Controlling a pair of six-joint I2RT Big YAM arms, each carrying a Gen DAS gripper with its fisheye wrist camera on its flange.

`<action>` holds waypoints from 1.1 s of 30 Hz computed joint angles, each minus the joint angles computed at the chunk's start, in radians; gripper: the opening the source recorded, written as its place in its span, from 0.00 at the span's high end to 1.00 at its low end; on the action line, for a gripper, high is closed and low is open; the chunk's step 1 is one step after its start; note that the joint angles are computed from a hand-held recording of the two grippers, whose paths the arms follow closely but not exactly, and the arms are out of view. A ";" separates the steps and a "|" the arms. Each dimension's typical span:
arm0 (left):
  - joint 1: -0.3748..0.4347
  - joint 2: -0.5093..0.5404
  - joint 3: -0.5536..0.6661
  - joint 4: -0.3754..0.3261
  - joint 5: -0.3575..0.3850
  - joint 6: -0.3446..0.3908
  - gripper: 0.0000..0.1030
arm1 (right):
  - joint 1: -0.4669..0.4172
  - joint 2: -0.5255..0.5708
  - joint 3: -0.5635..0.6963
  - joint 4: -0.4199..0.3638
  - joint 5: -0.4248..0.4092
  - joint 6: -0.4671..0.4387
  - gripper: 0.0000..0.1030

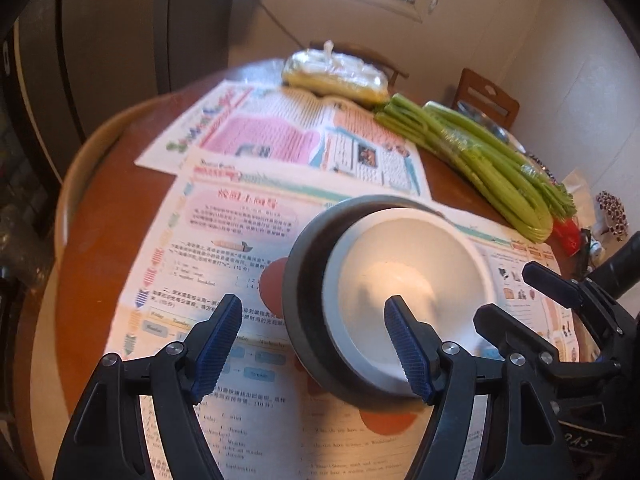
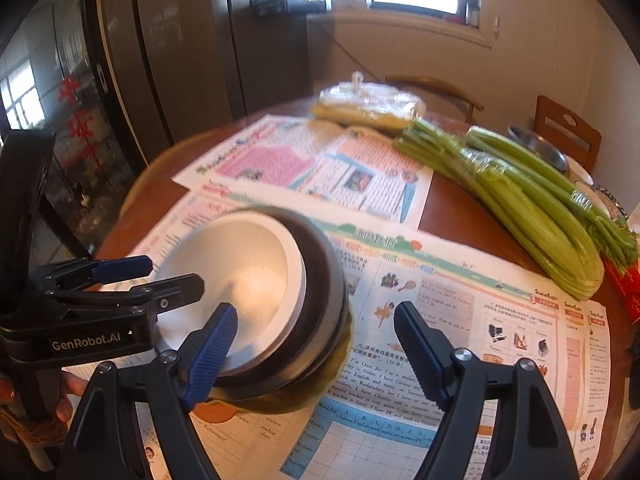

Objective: Organize plates and bowls
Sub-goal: 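Open the left gripper and withdraw it from the steel bowl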

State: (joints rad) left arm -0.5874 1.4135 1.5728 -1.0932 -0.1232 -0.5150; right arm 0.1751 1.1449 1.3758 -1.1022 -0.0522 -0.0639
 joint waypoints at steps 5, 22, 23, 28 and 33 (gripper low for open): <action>-0.067 -0.046 -0.028 0.007 -0.089 -0.006 0.26 | -0.005 -0.053 -0.031 0.010 -0.007 0.003 0.22; -0.218 -0.162 -0.193 0.014 -0.251 -0.143 0.25 | 0.001 -0.249 -0.210 -0.008 0.029 0.019 0.20; -0.222 -0.166 -0.198 0.013 -0.257 -0.146 0.25 | 0.002 -0.254 -0.216 -0.010 0.031 0.021 0.20; -0.247 -0.189 -0.226 0.007 -0.288 -0.170 0.25 | 0.005 -0.289 -0.249 -0.011 0.044 0.031 0.20; -0.253 -0.202 -0.238 0.005 -0.290 -0.171 0.25 | 0.009 -0.318 -0.275 -0.017 0.056 0.042 0.20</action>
State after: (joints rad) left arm -0.8408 1.2110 1.3347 -1.0879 -0.4137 -0.6859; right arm 0.1841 0.8268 1.1009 -1.1189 0.0033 -0.0219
